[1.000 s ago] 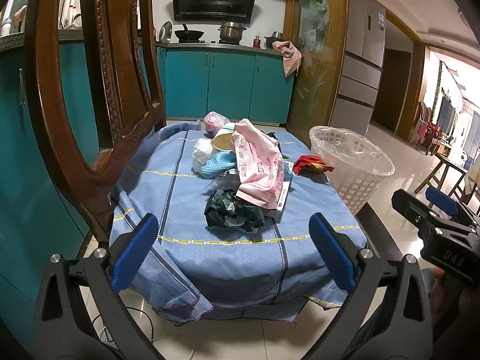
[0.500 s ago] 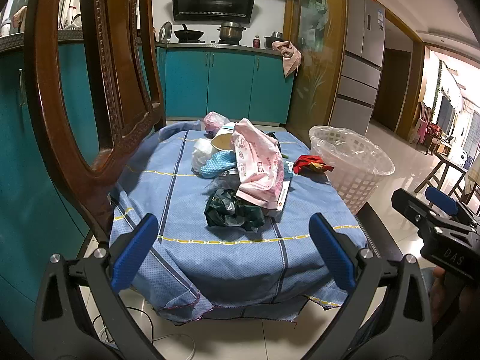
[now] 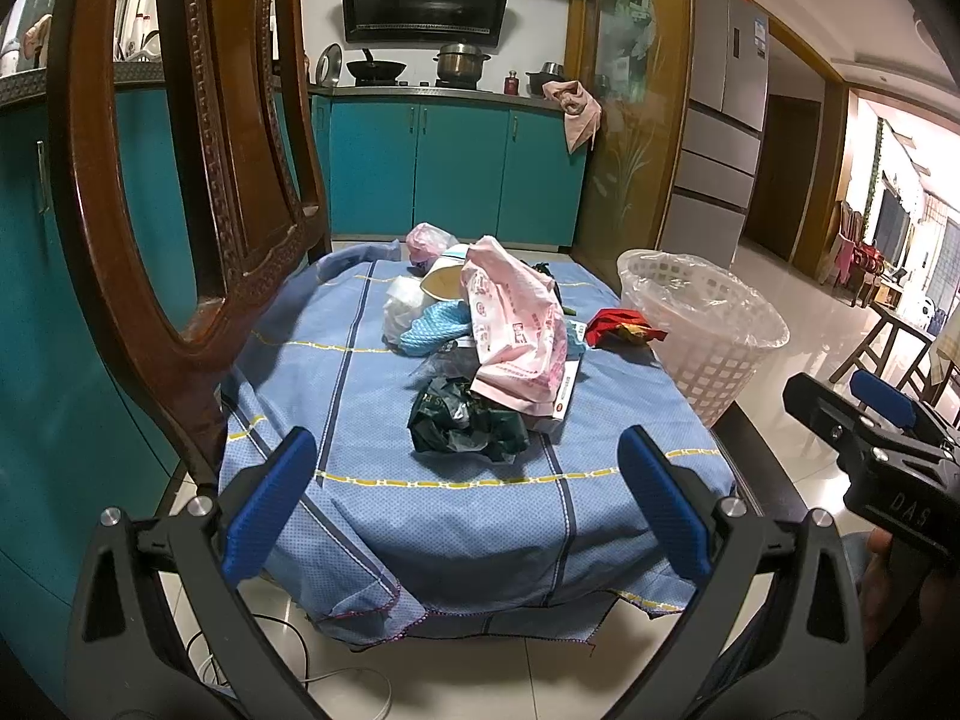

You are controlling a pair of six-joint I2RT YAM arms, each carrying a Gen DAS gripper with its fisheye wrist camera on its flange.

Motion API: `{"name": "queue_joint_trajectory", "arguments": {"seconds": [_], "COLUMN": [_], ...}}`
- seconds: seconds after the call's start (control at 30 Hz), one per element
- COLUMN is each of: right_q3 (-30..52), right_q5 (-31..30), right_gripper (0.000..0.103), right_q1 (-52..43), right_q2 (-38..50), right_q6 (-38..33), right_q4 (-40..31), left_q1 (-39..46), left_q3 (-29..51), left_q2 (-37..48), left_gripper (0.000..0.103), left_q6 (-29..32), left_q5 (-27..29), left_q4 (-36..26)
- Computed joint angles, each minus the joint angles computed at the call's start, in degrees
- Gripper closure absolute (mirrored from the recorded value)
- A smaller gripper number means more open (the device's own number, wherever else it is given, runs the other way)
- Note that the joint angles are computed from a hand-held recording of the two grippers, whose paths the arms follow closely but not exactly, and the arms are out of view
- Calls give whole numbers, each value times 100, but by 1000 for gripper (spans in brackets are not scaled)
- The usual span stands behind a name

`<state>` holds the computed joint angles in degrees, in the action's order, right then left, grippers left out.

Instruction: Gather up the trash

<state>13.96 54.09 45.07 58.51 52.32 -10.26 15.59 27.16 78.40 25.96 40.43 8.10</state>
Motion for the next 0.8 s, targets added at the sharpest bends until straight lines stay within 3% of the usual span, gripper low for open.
{"name": "queue_joint_trajectory", "arguments": {"seconds": [0.8], "right_q3": [-14], "right_q5": [-12], "right_gripper": [3], "right_q1": [-2], "right_q2": [14], "right_q6": [7], "right_q4": [50], "left_q1": [34], "left_q3": [-12], "left_q2": [22], "left_gripper": [3], "left_q6": [100], "left_q5": [47], "left_q4": [-41]}}
